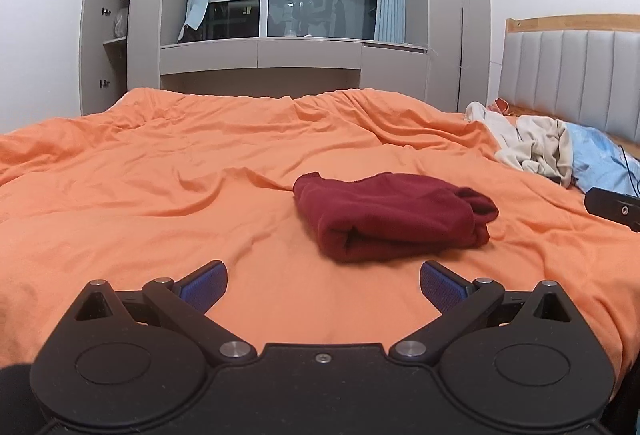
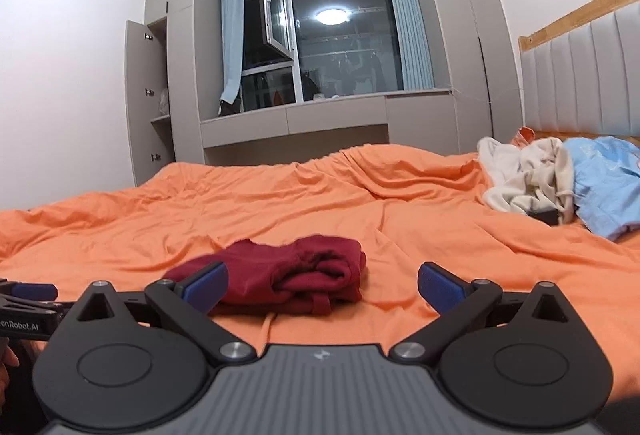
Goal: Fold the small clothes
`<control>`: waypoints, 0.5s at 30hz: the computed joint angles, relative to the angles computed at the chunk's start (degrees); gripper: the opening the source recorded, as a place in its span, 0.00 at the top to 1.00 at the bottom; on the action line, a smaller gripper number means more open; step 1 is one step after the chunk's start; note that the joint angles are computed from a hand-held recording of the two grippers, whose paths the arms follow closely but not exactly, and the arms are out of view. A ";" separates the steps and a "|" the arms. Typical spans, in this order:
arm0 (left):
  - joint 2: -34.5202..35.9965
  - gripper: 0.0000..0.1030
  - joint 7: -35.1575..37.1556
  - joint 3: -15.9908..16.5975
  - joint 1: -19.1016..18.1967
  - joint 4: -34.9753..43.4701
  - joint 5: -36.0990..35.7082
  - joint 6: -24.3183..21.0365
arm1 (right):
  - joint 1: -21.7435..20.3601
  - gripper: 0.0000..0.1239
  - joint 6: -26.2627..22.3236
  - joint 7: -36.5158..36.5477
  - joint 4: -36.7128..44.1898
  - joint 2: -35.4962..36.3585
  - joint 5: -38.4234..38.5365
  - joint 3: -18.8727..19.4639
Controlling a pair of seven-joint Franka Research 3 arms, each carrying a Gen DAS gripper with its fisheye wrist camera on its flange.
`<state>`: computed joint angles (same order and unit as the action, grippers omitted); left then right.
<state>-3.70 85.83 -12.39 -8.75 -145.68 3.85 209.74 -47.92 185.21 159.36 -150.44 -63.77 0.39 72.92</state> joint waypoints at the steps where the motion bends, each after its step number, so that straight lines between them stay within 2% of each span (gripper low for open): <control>1: -0.30 0.01 -0.40 0.17 0.02 -0.52 0.45 0.12 | 0.72 0.17 -0.61 0.33 -0.22 -0.15 0.24 -0.03; 4: -0.88 0.01 -2.70 1.01 0.40 -1.73 2.69 0.17 | 2.27 0.17 -1.90 1.24 -0.71 -0.91 0.25 -0.07; 15: -0.85 0.01 -5.49 1.44 1.51 -2.04 6.12 0.15 | 1.84 0.17 -2.51 0.71 0.30 0.75 -2.05 0.11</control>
<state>-4.55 80.34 -10.95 -7.23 -147.72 9.97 209.88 -46.08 182.70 160.08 -150.14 -63.03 -1.66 73.03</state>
